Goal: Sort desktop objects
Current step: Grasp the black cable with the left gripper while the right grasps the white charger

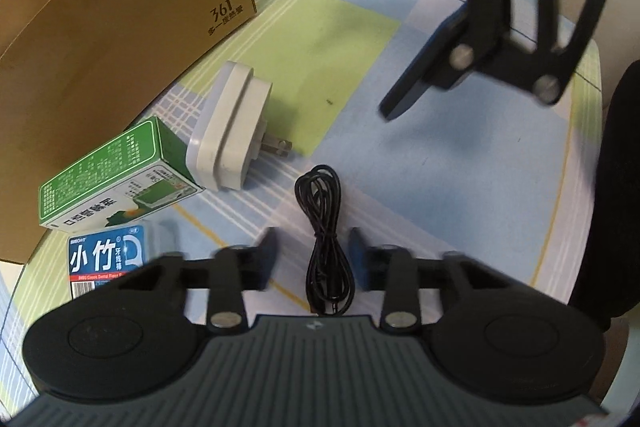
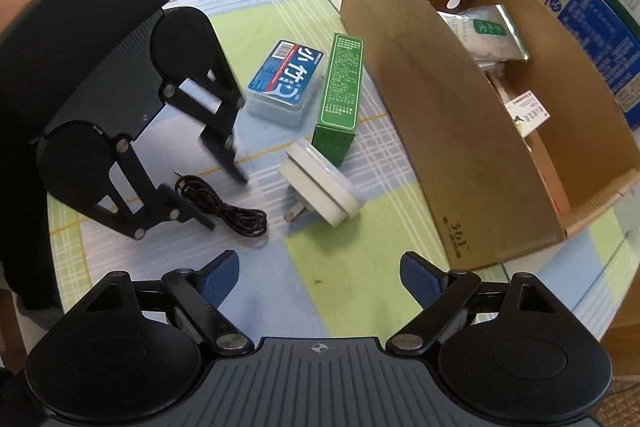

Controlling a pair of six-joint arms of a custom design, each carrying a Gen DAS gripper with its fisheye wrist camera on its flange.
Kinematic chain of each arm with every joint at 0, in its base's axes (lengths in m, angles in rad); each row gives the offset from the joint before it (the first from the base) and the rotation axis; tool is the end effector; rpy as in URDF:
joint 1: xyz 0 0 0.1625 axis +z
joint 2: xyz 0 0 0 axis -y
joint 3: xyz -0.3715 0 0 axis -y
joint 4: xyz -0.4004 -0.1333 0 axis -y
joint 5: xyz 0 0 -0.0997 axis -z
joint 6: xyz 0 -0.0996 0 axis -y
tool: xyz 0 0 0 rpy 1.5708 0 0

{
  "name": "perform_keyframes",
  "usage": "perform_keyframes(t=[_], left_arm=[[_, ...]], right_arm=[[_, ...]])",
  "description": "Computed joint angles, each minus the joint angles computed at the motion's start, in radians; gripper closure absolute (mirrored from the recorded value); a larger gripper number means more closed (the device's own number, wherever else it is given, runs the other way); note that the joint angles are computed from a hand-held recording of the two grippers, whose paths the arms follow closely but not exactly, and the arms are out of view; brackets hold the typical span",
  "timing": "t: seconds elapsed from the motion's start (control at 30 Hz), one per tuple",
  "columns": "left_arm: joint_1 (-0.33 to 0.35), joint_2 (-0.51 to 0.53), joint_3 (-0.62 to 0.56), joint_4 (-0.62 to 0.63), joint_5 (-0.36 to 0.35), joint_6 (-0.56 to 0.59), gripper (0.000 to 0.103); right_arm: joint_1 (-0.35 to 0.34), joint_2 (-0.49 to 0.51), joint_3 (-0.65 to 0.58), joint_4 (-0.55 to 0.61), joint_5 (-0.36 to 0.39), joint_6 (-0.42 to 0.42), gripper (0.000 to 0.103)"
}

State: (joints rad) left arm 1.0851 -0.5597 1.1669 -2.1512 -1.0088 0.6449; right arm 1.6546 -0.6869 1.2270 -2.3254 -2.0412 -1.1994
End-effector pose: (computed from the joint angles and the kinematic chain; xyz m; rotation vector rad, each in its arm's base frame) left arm -0.1811 -0.7424 0.0444 1.3915 2.1749 0.0937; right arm 0.1504 -0.7370 0.1267 1.5198 -2.1478 -0.0934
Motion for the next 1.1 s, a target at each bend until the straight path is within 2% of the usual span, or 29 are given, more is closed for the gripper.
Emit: perform_keyframes(t=[0.03,0.2,0.4,0.6,0.7,0.8,0.83,0.93,1.1], left_arm=[[0.0,0.0,-0.001,0.004,0.004,0.004,0.089],[0.007,-0.027,0.019,0.03,0.026,0.047,0.089],[0.03,-0.095,0.09,0.012,0.082,0.112,0.089],[0.061,-0.135,0.121,-0.022,0.082,0.097,0.089],[0.069,-0.144,0.134,-0.043,0.071,0.101,0.089],[0.075,-0.149,0.143,-0.057,0.062,0.105,0.089],[0.078,-0.151,0.145,-0.061,0.059,0.103,0.089],[0.083,-0.159,0.161,-0.082,0.056,0.105,0.089],[0.082,-0.18,0.203,-0.103,0.057,0.091,0.089]], right_arm=[[0.001,0.009,-0.012,0.01,-0.001,0.0,0.018],[0.01,0.05,-0.062,0.034,0.002,-0.008,0.02],[0.026,0.113,-0.117,0.045,-0.027,-0.042,0.03],[0.037,0.182,-0.174,0.048,-0.058,-0.056,0.034],[0.043,0.214,-0.196,0.039,-0.088,-0.07,0.042],[0.049,0.23,-0.184,-0.016,-0.13,-0.129,0.058],[0.05,0.23,-0.176,-0.031,-0.139,-0.142,0.067],[0.051,0.214,-0.159,-0.022,-0.133,-0.144,0.072],[0.049,0.145,-0.066,-0.021,-0.159,-0.159,0.072]])
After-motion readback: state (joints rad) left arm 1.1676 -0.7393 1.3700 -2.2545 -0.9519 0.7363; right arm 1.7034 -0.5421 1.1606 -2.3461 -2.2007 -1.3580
